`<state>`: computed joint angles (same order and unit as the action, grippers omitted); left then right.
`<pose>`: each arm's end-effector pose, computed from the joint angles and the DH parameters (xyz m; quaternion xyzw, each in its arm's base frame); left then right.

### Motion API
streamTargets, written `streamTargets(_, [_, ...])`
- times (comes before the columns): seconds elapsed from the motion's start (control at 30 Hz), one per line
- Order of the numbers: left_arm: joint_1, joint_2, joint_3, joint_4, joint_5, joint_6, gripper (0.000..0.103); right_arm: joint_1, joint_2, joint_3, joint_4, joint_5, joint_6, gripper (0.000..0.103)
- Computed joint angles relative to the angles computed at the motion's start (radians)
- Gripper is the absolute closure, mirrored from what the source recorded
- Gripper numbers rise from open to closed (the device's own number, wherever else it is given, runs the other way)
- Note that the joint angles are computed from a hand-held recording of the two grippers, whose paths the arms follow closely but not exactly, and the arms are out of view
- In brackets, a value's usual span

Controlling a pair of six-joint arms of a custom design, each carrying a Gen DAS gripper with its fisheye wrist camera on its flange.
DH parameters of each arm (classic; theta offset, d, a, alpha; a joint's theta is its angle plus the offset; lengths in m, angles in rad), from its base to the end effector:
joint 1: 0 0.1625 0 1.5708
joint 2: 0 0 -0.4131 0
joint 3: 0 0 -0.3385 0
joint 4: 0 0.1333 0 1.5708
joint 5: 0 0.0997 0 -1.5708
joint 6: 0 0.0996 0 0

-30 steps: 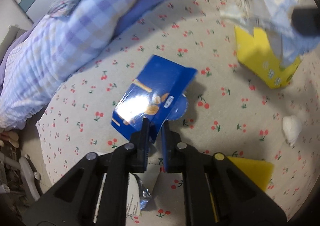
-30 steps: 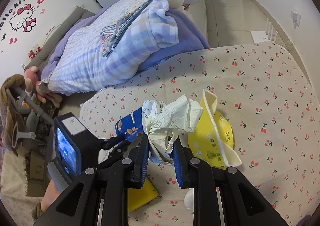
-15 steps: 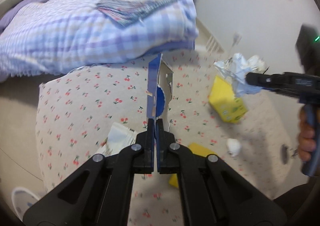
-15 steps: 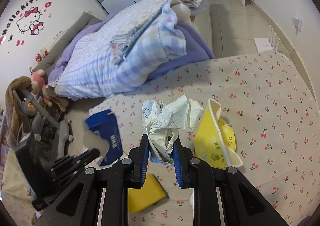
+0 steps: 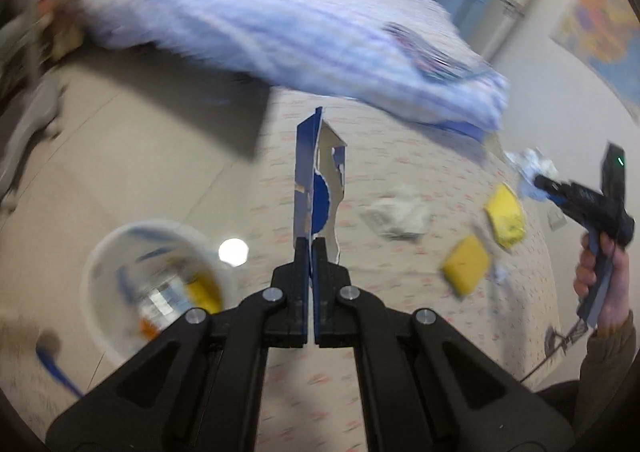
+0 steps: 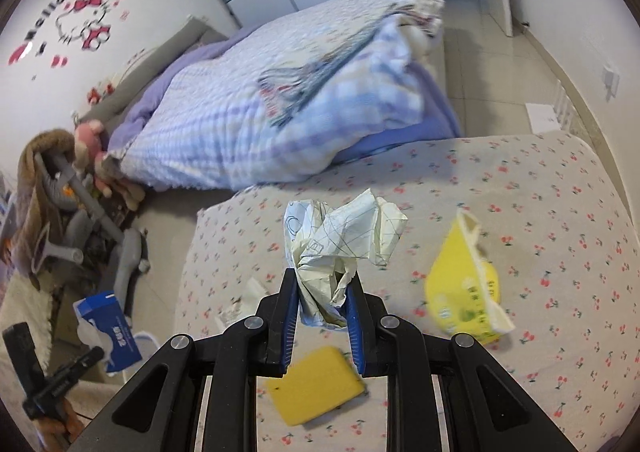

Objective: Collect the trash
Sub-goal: 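Carry the blue box with the left tool while the right tool carries the tissue to the bucket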

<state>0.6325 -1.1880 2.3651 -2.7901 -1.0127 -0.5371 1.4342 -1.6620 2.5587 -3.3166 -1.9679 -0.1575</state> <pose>-0.2024 -0.3790 0.1529 0.1858 0.9430 -0.2002 0.1901 0.0519 -0.3185 0.3236 -0.0719 -0.8941 0.3731 0.2370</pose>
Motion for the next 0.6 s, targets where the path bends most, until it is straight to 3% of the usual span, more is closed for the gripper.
streamTargets(0.2, [0.095,-0.184,0.073,0.129,0.035,-0.089,0.101,0.208,0.219,-0.032,-0.063,-0.117,0.005,0.080])
streamTargets(0.4, [0.168,-0.168,0.079,0.156,0.036,-0.126,0.101,0.364,0.460,-0.089,-0.084,-0.162,0.045,0.080])
streamTargets(0.6, [0.183,-0.161,0.096,0.176,0.074,-0.171,0.101,0.456,0.661,-0.161,-0.089,-0.135,0.060,0.080])
